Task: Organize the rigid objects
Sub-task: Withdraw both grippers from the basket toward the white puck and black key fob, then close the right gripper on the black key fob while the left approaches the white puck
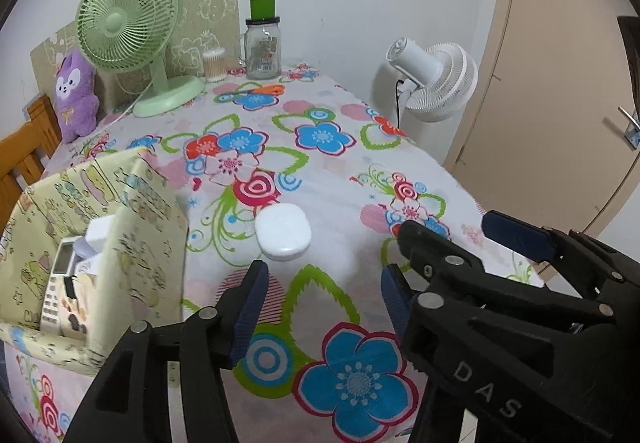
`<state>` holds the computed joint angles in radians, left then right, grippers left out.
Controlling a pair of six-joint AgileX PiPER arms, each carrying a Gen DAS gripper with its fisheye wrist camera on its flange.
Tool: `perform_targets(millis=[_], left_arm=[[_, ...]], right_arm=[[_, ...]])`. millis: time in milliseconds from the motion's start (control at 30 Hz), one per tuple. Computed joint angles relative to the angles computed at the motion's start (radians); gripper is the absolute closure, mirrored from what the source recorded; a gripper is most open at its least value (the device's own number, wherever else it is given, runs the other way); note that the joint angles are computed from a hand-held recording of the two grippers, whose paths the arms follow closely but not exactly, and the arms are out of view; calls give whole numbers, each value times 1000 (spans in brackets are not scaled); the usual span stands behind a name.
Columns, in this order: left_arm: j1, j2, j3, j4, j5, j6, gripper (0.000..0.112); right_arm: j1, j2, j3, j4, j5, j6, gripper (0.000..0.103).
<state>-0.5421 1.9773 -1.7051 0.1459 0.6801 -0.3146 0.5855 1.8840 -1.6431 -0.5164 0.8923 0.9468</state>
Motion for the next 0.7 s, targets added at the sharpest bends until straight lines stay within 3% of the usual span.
perform_targets(millis=[333, 467, 600, 700], left_arm=[[-9, 83, -13, 8, -12, -4, 46], [-7, 106, -15, -8, -13, 6, 46], [-11, 121, -17, 7, -7, -1, 46], [-18, 122, -14, 29, -9, -12, 46]], right_arm=[[-53, 13, 117, 3, -74, 46, 34], [-60, 36, 114, 8, -68, 37, 34], [-46, 71, 80, -29, -8, 50, 34], [-52, 80, 79, -13, -8, 48, 43]])
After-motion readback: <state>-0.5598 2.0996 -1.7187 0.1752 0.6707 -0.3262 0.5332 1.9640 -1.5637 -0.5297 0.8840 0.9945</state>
